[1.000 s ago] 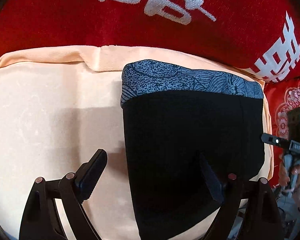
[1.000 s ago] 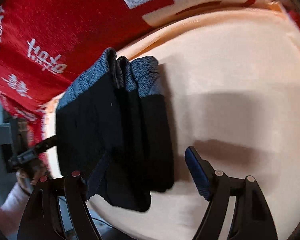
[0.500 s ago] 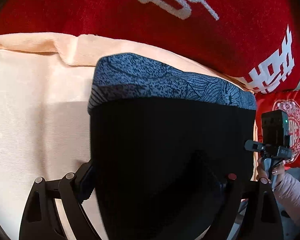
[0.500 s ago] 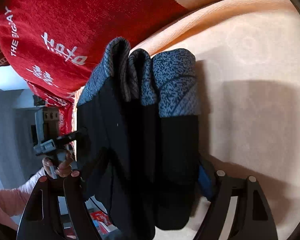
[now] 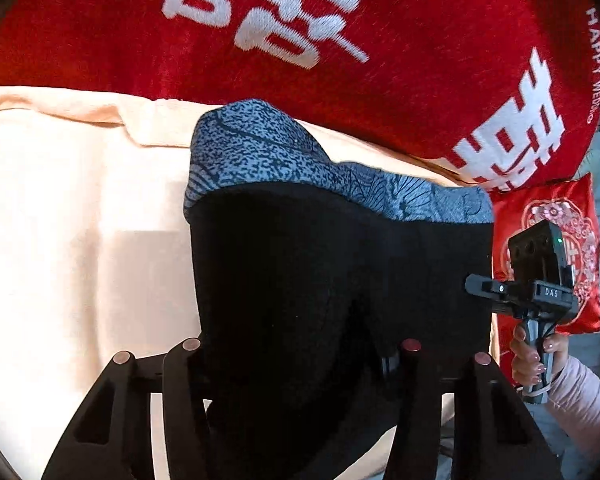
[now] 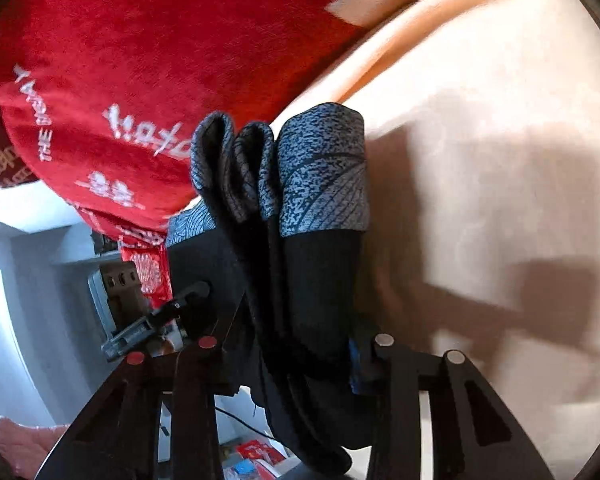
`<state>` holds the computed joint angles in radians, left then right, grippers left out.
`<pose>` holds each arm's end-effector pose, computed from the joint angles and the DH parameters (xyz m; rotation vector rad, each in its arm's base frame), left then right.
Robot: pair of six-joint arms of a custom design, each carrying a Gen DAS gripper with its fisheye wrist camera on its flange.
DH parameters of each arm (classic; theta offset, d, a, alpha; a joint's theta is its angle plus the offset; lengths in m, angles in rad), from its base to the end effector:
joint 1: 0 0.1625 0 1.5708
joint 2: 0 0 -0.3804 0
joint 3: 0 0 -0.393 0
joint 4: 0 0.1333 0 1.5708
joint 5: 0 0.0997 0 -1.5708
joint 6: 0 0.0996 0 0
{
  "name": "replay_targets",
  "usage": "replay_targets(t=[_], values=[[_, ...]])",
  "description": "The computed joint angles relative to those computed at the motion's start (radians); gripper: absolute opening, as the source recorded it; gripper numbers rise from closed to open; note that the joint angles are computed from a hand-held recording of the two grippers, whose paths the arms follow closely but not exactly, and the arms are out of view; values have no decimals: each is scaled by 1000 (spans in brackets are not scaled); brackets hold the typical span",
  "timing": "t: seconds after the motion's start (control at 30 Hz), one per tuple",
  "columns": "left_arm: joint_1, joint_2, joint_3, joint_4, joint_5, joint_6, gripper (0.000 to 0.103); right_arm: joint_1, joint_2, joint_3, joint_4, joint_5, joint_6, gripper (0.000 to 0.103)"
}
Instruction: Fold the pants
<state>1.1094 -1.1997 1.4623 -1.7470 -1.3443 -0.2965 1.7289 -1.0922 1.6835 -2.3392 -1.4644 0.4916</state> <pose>-0.1315 -0.6141 0.3097 0.2530 2.8884 -0.0056 0.2392 -0.5867 0.2012 0.4804 2.9390 -0.2000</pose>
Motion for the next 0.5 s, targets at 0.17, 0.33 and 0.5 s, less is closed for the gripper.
replay_targets(t=[0.17, 0.33, 0.5], values=[[-50, -90, 42, 73, 24, -41, 55, 36, -34, 35, 21, 36, 32, 41], [-76, -184, 114, 111, 50, -74, 55, 87, -51, 96, -14, 40, 71, 41], [-40, -243, 210, 101, 41, -56, 55, 122, -73, 176, -52, -50, 65, 41]])
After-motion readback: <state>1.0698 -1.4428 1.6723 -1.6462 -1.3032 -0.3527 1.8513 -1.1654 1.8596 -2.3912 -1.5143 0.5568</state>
